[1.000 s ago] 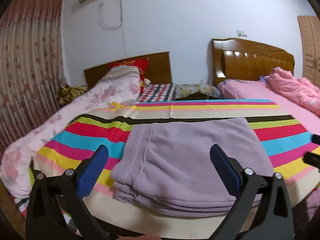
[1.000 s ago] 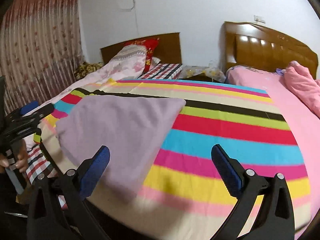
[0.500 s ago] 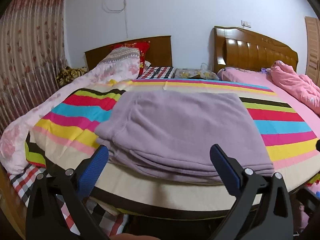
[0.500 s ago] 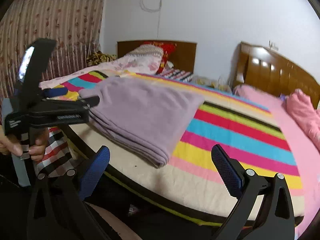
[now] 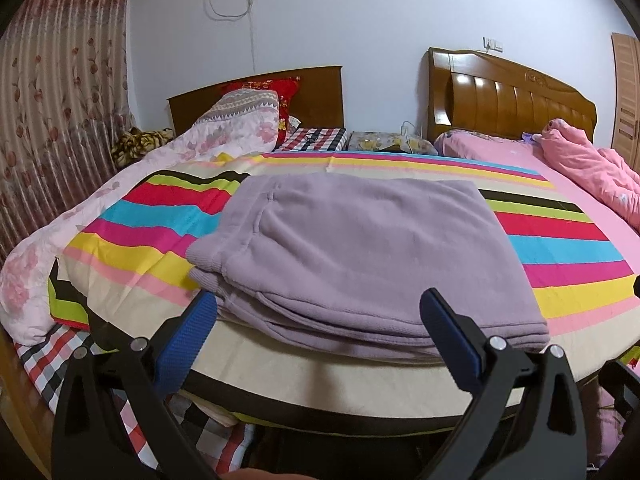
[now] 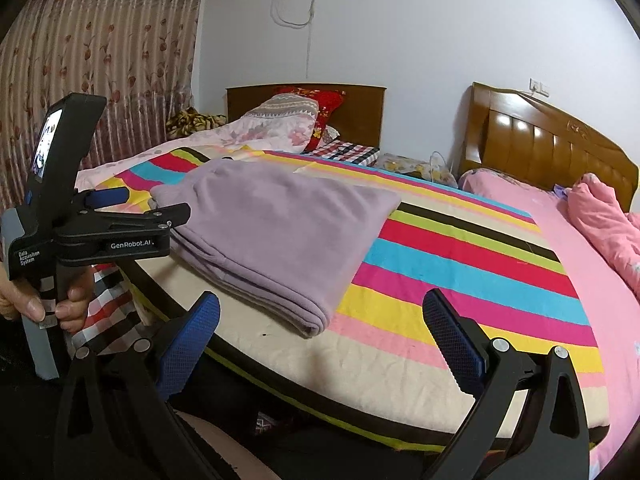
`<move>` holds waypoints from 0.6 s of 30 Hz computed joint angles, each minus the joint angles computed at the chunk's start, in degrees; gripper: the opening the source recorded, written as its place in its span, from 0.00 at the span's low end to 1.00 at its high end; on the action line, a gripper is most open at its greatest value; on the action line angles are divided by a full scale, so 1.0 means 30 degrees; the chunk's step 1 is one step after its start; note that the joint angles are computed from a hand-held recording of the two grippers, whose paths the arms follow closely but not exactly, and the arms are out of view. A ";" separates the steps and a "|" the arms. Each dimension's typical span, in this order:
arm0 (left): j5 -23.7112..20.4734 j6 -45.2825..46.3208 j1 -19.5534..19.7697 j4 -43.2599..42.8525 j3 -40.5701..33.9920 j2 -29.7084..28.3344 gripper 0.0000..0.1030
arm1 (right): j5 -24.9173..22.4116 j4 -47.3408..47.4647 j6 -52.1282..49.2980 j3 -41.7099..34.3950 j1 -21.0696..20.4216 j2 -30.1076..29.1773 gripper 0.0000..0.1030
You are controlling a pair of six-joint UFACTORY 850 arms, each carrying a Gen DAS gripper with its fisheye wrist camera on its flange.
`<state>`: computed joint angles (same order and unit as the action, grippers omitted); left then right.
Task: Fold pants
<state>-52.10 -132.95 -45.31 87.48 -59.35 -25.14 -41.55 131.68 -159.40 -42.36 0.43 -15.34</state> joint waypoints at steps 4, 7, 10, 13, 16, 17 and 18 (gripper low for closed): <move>0.0076 0.0083 0.0014 -0.0055 -0.0034 -0.0030 0.98 | 0.0020 0.0086 -0.0054 0.0047 0.0055 0.0029 0.96; 0.0102 0.0073 0.0004 -0.0084 -0.0060 -0.0064 0.98 | 0.0074 -0.0034 -0.0007 0.0003 0.0026 0.0024 0.96; 0.0148 0.0117 0.0029 -0.0166 -0.0137 -0.0110 0.98 | 0.0067 -0.0091 0.0023 -0.0023 -0.0001 -0.0001 0.96; 0.0236 0.0125 0.0070 -0.0200 -0.0152 -0.0123 0.98 | 0.0059 -0.0100 0.0024 -0.0018 -0.0006 0.0006 0.96; 0.0269 0.0140 0.0070 -0.0276 -0.0181 -0.0141 0.98 | 0.0071 -0.0077 0.0019 0.0014 0.0014 0.0035 0.96; 0.0257 0.0133 0.0051 -0.0306 -0.0174 -0.0134 0.98 | 0.0073 -0.0131 0.0061 0.0006 0.0000 0.0041 0.96; 0.0268 0.0138 0.0056 -0.0335 -0.0180 -0.0135 0.98 | 0.0089 -0.0109 0.0064 0.0012 0.0008 0.0048 0.96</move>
<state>-51.30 -132.54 -45.15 86.47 -59.89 -25.55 -41.28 131.35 -159.20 -42.33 0.46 -15.20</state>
